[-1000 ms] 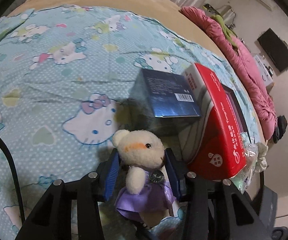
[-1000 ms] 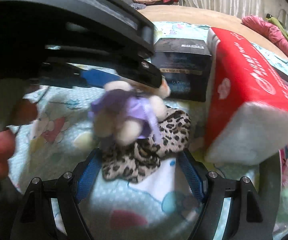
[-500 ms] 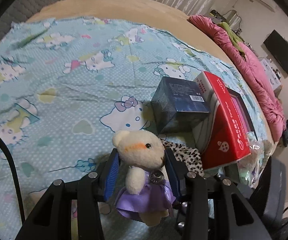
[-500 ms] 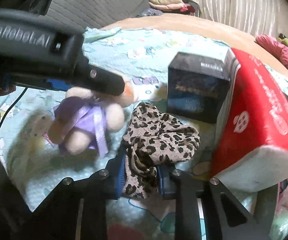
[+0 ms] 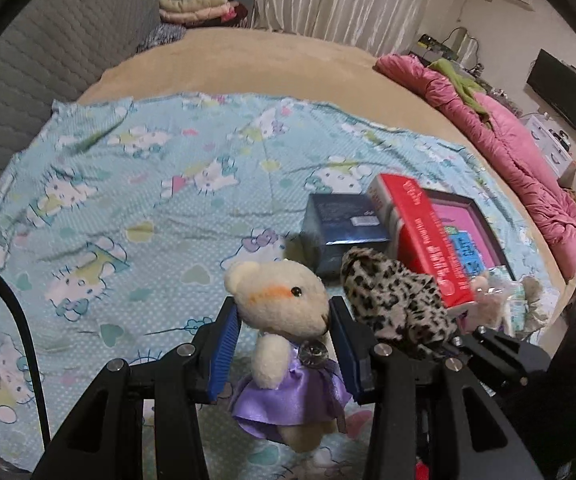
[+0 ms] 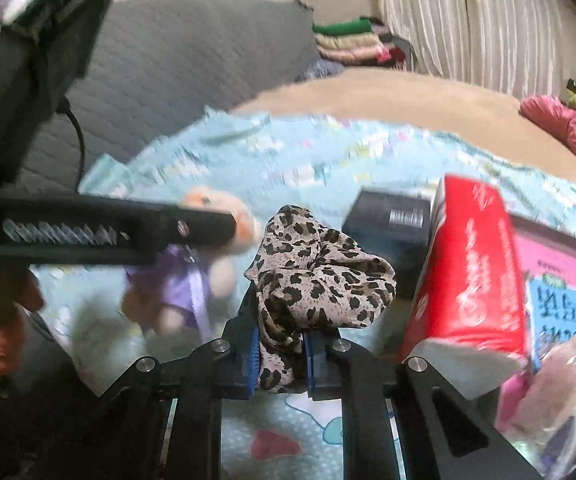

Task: Organize soft objects
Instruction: 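Carry the bear with the left tool while the right tool carries the leopard scrunchie over the tray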

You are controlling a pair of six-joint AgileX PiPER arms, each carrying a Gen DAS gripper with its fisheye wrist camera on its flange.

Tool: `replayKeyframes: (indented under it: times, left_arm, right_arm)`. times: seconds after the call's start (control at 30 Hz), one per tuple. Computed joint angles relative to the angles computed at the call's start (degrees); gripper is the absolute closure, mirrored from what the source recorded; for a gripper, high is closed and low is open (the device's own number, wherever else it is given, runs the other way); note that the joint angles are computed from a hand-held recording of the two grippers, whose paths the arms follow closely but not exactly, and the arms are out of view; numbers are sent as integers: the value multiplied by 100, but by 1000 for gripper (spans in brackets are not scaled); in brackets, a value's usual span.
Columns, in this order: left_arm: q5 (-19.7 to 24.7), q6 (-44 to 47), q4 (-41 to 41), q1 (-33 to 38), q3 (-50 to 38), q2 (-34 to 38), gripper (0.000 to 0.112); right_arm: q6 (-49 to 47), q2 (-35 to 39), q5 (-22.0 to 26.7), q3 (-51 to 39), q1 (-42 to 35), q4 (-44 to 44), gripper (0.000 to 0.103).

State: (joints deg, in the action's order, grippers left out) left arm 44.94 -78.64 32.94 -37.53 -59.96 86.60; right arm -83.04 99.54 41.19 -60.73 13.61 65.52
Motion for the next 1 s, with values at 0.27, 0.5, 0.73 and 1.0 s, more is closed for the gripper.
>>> replayKeyframes:
  times: [0.27,0.5,0.73,1.0]
  left_arm:
    - [647,-164,267,-510,-666,-9,67]
    - [786,55,188,-954,-1773,674,67]
    - [900,936,-302,-1113,-3427,1855,67]
    - [1412,2143,-1278,-1001,-5914,3608,67]
  right_arm:
    - [25,-912,671,166,-827,18,87]
    - [44,-1029,1262,6,-2024,-40,87]
    - [81,-596,1476,-582,-3133,-73,87]
    - [270,233,1775,-1398,-3830,-233,86]
